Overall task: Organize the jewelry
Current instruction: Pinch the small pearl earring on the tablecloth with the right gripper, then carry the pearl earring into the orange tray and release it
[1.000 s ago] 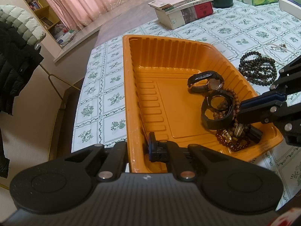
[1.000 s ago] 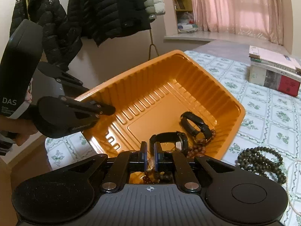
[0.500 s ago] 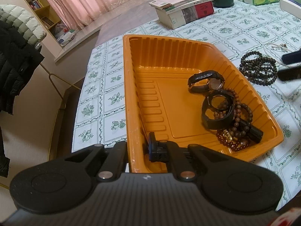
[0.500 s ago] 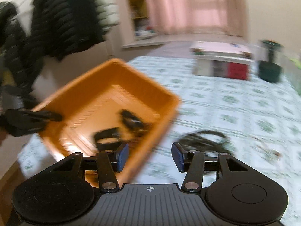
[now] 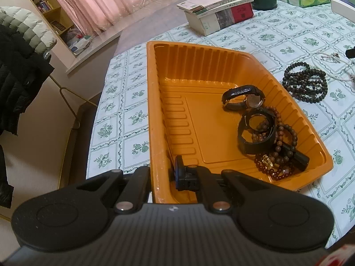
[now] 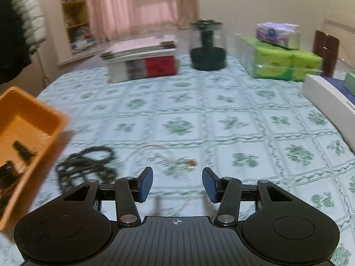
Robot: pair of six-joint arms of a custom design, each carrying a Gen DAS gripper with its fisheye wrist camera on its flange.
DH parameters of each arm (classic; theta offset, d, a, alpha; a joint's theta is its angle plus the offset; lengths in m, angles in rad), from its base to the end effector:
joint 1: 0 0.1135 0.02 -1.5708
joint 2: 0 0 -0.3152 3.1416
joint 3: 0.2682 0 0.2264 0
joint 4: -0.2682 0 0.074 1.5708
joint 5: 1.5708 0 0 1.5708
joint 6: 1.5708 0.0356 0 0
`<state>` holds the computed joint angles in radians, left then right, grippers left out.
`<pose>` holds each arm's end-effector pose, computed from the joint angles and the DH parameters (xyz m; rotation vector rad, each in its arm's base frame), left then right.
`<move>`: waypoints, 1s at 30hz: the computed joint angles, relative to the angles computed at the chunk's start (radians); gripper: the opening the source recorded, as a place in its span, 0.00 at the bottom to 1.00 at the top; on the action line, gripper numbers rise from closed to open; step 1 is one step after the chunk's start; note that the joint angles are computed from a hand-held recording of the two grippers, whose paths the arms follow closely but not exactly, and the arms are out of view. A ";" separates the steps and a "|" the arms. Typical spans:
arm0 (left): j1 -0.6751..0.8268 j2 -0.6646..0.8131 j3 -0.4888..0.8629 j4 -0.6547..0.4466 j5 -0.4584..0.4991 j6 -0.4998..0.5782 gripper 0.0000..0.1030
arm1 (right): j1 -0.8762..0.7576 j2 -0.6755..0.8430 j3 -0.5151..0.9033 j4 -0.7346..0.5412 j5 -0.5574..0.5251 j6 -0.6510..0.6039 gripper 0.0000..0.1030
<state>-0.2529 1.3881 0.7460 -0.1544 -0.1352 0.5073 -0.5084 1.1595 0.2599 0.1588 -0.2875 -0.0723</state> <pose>0.2431 -0.0579 0.2626 0.8204 2.2300 0.2824 0.1416 -0.0674 0.1958 0.3498 2.2478 0.0285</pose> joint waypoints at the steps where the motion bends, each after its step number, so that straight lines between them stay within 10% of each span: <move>1: 0.000 0.000 0.001 -0.001 -0.001 0.000 0.04 | -0.024 0.026 -0.001 0.022 -0.011 -0.017 0.49; 18: -0.013 0.005 0.004 -0.007 -0.030 0.000 0.04 | 0.047 0.402 0.008 0.362 0.067 -0.129 0.24; 20: -0.014 0.005 0.004 -0.006 -0.032 -0.001 0.04 | 0.056 0.409 0.010 0.371 0.079 -0.124 0.09; 30: -0.013 0.001 -0.001 0.000 -0.026 0.001 0.04 | 0.123 0.197 0.005 0.244 0.099 -0.099 0.10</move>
<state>-0.2655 1.3890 0.7449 -0.1542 -0.1614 0.5085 -0.3858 1.3566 0.2645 0.4027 -0.1881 -0.1715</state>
